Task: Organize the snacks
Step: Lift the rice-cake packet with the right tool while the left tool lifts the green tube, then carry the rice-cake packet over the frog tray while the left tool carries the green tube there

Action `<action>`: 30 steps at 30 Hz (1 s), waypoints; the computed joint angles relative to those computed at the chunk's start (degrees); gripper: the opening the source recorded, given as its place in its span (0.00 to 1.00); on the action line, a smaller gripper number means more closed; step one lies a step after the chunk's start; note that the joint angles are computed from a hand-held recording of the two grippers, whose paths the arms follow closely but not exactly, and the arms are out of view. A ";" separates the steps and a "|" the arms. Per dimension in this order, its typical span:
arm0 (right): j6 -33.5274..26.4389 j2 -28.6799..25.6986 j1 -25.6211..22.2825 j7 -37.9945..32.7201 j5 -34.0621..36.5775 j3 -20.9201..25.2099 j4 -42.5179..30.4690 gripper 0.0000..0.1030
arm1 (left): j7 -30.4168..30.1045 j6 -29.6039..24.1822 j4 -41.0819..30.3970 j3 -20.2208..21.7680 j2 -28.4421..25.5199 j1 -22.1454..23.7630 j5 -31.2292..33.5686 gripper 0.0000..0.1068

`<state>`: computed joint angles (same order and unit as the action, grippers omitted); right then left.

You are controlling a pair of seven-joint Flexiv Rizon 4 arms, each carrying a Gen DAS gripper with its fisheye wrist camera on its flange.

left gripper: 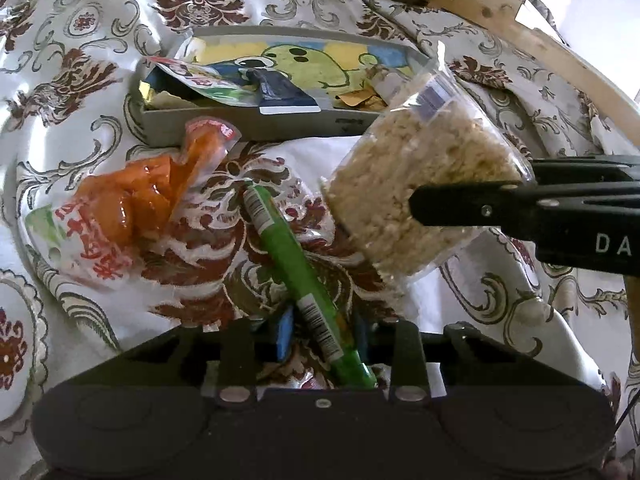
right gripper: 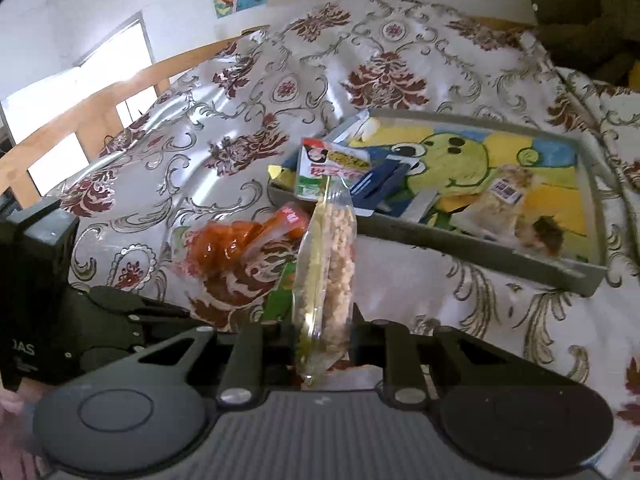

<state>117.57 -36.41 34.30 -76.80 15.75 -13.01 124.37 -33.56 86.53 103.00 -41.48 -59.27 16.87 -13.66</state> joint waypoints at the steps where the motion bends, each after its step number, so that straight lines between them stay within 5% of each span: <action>1: 0.37 -0.24 0.63 -0.13 0.57 -0.66 -0.03 0.23 | -0.41 0.47 0.22 0.13 0.25 -0.13 -0.10 0.27; 7: 4.90 -1.52 4.24 -2.13 5.99 -3.79 -0.39 0.23 | -3.34 -4.29 -0.14 -2.36 -0.09 2.17 -4.65 0.19; 11: 8.52 -1.91 3.69 -3.62 9.16 -2.97 -0.99 0.23 | -3.03 -1.67 1.79 -6.42 -1.21 5.02 -5.84 0.17; 16: 11.63 -2.32 2.61 -6.09 12.41 -1.40 -2.19 0.23 | -3.32 1.52 4.05 -12.25 -4.13 9.44 -2.00 0.17; 22: 12.79 -2.70 0.92 -7.91 14.82 0.34 -3.68 0.23 | -8.06 1.18 3.69 -12.26 -4.64 10.05 -0.52 0.17; 30: 15.82 -3.50 -3.11 -8.07 14.34 3.48 -6.15 0.23 | -6.88 8.97 3.34 -21.63 -15.10 15.03 9.66 0.17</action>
<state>133.39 -39.92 31.18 -84.87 30.09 -9.53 118.22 -40.44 95.49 106.35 -63.12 -74.38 31.90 -4.00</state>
